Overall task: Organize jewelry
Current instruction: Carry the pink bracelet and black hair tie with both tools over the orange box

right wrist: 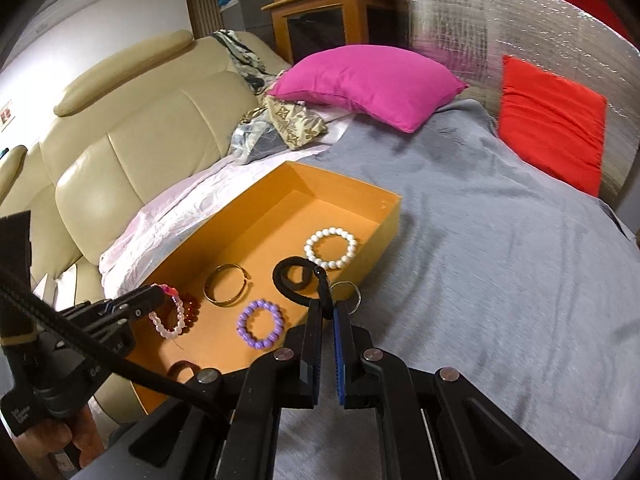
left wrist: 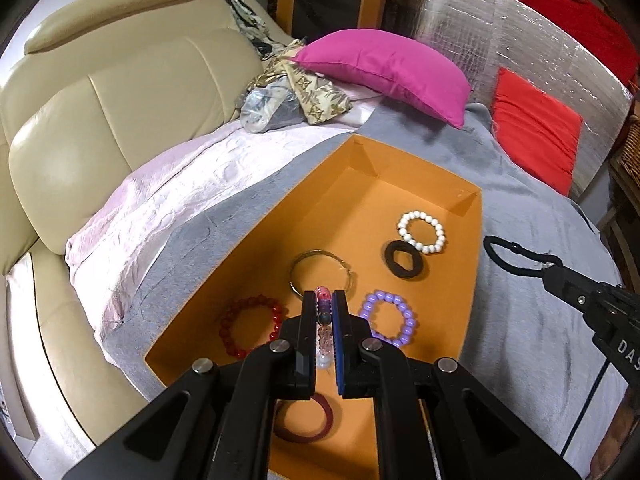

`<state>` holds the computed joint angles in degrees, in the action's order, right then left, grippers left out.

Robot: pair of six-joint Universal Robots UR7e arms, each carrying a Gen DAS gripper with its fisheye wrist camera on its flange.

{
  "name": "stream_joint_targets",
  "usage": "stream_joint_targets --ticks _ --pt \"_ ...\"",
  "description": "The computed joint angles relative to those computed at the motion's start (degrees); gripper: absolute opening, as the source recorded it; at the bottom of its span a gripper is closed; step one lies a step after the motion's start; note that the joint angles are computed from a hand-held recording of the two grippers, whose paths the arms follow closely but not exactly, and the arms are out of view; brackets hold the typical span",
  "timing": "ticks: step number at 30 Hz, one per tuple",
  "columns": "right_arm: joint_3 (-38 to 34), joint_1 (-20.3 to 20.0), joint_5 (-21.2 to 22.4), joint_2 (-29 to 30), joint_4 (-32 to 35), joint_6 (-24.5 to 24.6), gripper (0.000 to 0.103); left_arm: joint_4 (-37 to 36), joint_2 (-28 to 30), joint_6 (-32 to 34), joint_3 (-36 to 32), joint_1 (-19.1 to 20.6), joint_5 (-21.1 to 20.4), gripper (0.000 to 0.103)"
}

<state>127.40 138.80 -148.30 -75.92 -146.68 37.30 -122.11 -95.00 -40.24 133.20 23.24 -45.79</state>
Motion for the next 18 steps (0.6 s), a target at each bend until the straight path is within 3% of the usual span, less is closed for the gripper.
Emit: stream_joint_targets --ticks 12,18 --pt "-3.52 -6.62 2.87 5.3 -7.59 -9.95 0.006 -6.99 2.57 5.6 -1.08 5.44 -1.58 0.007" --pt "-3.94 -8.7 3.89 6.25 -10.9 -13.74 0.006 -15.91 2.24 11.89 0.73 7.38 -4.79 0.007"
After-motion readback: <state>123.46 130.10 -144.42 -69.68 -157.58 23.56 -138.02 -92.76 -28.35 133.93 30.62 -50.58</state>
